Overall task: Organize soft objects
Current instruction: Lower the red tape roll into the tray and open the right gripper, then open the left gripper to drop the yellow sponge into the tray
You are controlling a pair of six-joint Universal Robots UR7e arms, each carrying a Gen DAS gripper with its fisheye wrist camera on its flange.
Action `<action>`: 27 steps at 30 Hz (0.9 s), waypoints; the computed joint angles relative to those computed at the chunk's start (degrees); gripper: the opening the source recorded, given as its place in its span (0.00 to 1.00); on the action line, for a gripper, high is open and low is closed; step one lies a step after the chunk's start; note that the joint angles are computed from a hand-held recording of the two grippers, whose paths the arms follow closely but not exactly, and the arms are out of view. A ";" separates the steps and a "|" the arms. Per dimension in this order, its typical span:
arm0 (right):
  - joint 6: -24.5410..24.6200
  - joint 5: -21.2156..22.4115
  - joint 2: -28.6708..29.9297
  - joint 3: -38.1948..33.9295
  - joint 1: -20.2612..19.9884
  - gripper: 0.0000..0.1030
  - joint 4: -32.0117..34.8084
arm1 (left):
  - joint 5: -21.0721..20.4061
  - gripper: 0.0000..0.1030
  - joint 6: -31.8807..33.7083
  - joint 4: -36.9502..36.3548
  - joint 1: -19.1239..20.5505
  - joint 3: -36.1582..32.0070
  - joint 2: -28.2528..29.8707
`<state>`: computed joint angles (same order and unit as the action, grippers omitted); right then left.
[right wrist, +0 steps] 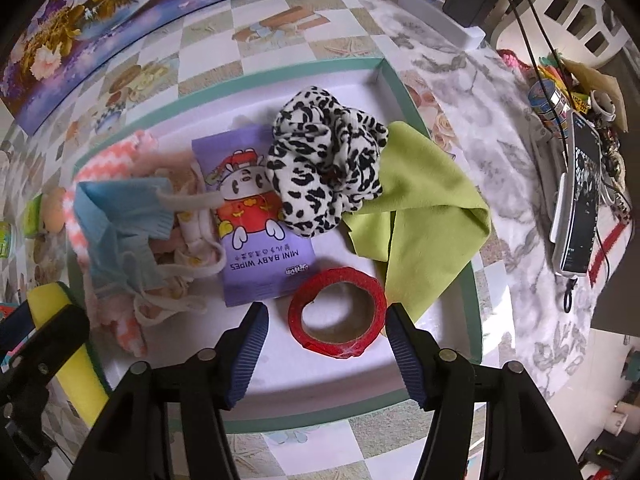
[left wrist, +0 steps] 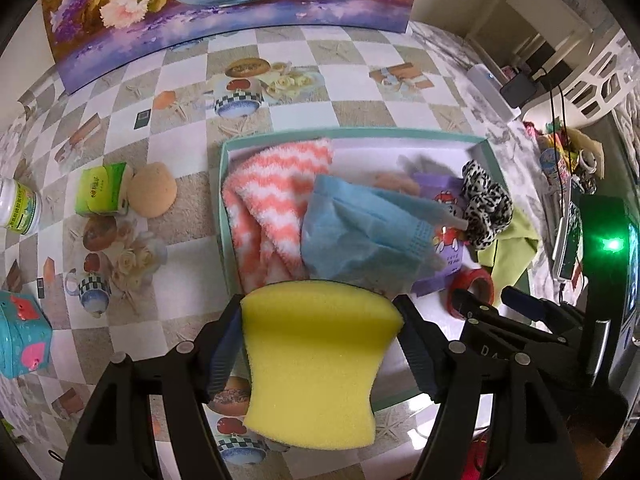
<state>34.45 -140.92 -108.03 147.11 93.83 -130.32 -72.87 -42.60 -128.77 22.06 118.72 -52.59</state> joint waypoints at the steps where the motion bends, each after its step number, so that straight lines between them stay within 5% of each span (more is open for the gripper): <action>1: 0.09 0.02 0.41 -0.05 0.08 0.63 -0.26 | -0.04 0.72 -0.12 -0.02 -0.07 0.01 0.01; 5: -0.84 0.09 0.31 0.30 -0.36 0.63 -1.12 | -0.69 0.82 0.40 -0.93 -0.43 0.31 0.55; 15: -0.92 -0.04 -0.72 0.36 0.12 0.63 -0.24 | 1.34 0.83 -0.21 -1.51 -0.59 0.68 0.27; 24: -1.30 -2.17 -0.75 0.29 2.18 0.95 -2.05 | 6.57 0.83 -4.36 -0.72 0.93 1.32 -2.29; 27: -2.46 -1.96 -0.11 0.29 2.67 0.95 -3.72 | 9.34 0.83 -5.71 1.46 1.60 1.31 -2.88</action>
<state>31.99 -142.88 -108.15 147.41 96.49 -134.04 -63.54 -48.31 -127.31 23.66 120.03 -55.47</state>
